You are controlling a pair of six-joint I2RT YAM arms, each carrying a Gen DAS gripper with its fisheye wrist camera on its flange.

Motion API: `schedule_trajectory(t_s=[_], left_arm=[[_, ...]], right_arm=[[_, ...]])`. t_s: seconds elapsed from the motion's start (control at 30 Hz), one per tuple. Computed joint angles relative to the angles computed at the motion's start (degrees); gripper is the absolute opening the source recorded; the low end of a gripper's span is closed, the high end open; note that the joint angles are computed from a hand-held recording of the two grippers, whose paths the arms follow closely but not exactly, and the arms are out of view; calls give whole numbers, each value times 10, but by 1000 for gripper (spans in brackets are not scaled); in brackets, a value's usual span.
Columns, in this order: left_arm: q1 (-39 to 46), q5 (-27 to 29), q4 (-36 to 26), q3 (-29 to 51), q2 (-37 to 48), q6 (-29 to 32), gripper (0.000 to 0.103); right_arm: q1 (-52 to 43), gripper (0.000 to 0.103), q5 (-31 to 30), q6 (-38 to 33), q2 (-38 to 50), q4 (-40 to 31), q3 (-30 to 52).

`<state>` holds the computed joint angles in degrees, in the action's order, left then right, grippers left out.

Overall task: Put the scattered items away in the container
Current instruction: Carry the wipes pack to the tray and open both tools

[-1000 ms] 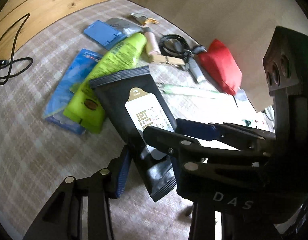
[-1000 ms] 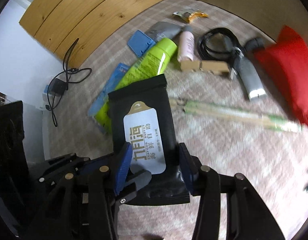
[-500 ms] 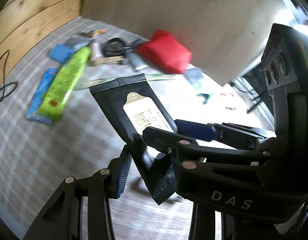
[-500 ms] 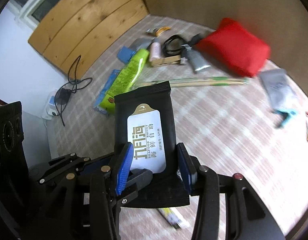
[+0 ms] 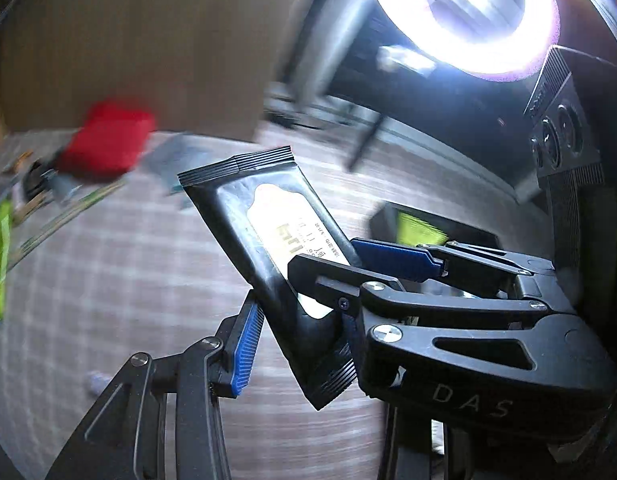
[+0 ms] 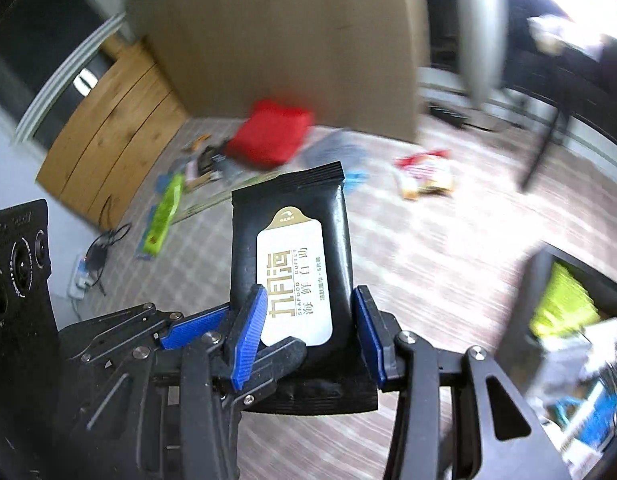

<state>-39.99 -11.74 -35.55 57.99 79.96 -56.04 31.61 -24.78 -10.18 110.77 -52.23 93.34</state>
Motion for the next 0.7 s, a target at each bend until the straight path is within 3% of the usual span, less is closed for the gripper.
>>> schedule_trajectory(t_s=[0.23, 0.4, 0.7], left_arm=[[-52, 26, 6, 176, 166, 43, 38], [-81, 39, -26, 314, 271, 77, 38], [-110, 56, -87, 479, 385, 111, 38]], right_arm=[[-136, 43, -1, -36, -38, -21, -25], [-219, 43, -4, -58, -46, -38, -25], [-310, 43, -3, -83, -48, -49, -28]])
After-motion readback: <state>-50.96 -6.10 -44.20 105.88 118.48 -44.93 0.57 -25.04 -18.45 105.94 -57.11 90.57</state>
